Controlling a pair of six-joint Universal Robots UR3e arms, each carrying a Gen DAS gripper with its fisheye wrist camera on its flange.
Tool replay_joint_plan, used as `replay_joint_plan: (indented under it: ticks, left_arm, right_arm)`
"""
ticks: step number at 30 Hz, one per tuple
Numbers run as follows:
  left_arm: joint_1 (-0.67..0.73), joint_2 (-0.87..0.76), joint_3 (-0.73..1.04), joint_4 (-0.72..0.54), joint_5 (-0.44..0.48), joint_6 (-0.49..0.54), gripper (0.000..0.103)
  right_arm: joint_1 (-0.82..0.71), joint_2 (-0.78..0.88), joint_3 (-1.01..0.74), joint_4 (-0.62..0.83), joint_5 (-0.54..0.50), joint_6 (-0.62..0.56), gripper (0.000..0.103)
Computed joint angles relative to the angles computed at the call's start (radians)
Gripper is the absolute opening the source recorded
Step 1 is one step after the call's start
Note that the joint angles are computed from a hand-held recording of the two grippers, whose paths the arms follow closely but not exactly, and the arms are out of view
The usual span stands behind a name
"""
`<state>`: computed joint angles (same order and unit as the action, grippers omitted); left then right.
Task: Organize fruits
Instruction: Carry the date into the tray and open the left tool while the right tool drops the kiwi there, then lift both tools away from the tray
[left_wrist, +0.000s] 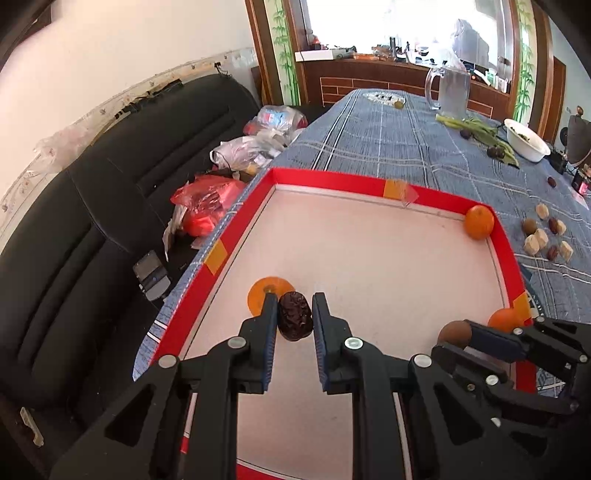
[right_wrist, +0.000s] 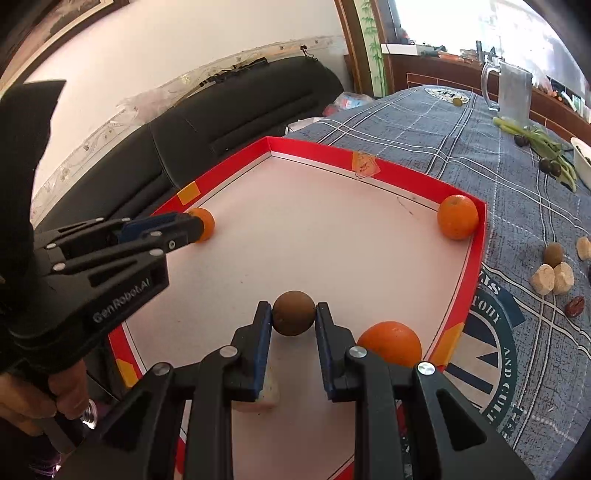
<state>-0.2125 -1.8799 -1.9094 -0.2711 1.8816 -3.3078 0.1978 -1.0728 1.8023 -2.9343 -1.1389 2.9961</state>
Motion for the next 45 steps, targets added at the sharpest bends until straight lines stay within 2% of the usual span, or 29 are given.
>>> replay_joint_plan:
  ticks: [11,14,16,19,29,33,38,40,45]
  left_arm:
    - [-0.019,-0.02,0.021,-0.079,0.015,-0.024,0.023]
    - [-0.023,-0.02,0.023,-0.102,0.005,-0.03,0.03]
    - [-0.033,-0.016,0.023,-0.108,0.018,-0.038,0.048]
    - [-0.045,-0.001,0.016,-0.106,0.028,-0.046,0.061]
    - [-0.106,0.029,0.04,-0.149,0.073,-0.076,0.066]
    - [-0.15,0.02,0.08,-0.181,0.097,-0.091,0.068]
    - [-0.227,-0.024,0.184,-0.247,0.128,-0.116,0.079]
    - [-0.259,-0.052,0.243,-0.28,0.128,-0.122,0.08]
    - [-0.357,-0.156,0.451,-0.374,0.14,-0.11,0.084]
  right_arm:
    - [0.02,-0.002,-0.009,-0.007,-0.048,0.01,0.023]
    - [0.019,-0.02,0.01,-0.012,-0.054,0.001,0.024]
    - [0.013,-0.034,0.022,-0.007,-0.046,-0.004,0.028]
    - [0.003,-0.059,0.048,-0.015,-0.038,-0.001,0.032]
    - [-0.057,-0.17,0.176,-0.074,-0.006,-0.008,0.036]
    - [-0.109,-0.241,0.252,-0.1,0.02,-0.024,0.036]
    - [-0.208,-0.337,0.344,-0.112,0.063,-0.053,0.047]
    - [-0.269,-0.389,0.388,-0.104,0.089,-0.075,0.049]
    - [-0.464,-0.525,0.482,-0.06,0.183,-0.115,0.06]
